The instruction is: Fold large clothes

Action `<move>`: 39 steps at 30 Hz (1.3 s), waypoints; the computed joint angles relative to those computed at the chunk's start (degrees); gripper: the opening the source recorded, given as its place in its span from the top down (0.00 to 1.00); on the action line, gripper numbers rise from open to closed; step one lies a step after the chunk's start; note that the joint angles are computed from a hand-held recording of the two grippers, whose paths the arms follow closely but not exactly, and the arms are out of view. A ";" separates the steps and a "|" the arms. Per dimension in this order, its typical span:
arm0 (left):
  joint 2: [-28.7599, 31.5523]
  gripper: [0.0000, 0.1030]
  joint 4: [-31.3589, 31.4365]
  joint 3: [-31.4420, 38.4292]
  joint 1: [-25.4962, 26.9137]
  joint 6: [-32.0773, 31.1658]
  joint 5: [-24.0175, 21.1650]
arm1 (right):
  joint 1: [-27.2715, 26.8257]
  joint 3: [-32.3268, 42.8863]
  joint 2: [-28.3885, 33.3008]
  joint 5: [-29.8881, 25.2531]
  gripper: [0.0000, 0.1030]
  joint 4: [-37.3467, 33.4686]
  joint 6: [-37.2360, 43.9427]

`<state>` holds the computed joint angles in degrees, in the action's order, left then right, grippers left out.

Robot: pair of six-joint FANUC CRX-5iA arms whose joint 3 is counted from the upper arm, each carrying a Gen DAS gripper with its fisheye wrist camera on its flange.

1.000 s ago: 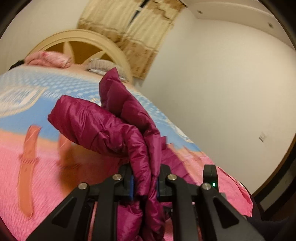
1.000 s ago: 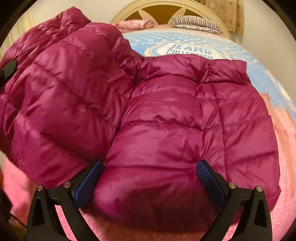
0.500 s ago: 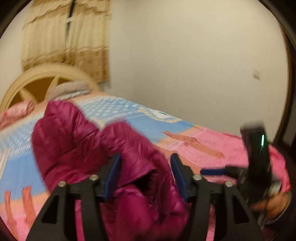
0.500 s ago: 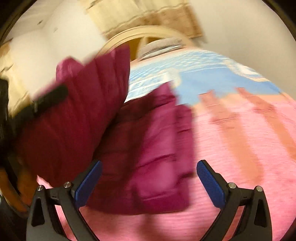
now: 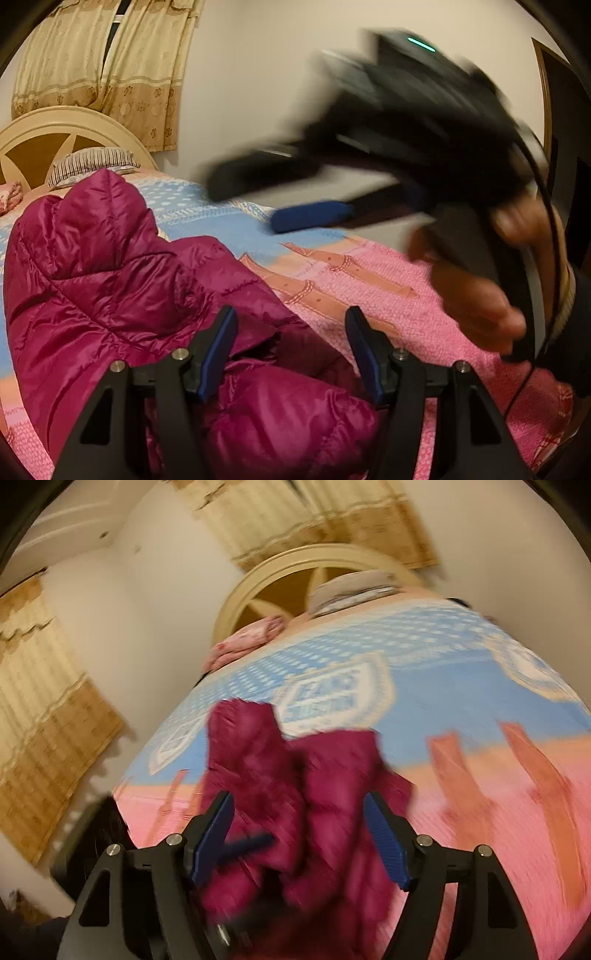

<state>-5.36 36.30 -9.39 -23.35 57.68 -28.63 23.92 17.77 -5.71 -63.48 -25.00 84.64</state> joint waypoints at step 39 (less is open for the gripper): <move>5.35 0.00 -64.60 23.16 -12.57 56.85 -25.16 | 3.99 -7.82 -0.90 13.22 0.56 19.03 -27.87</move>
<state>-0.01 -28.31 13.77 -35.92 114.54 -53.79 27.91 9.96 -6.61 -50.26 -5.97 56.77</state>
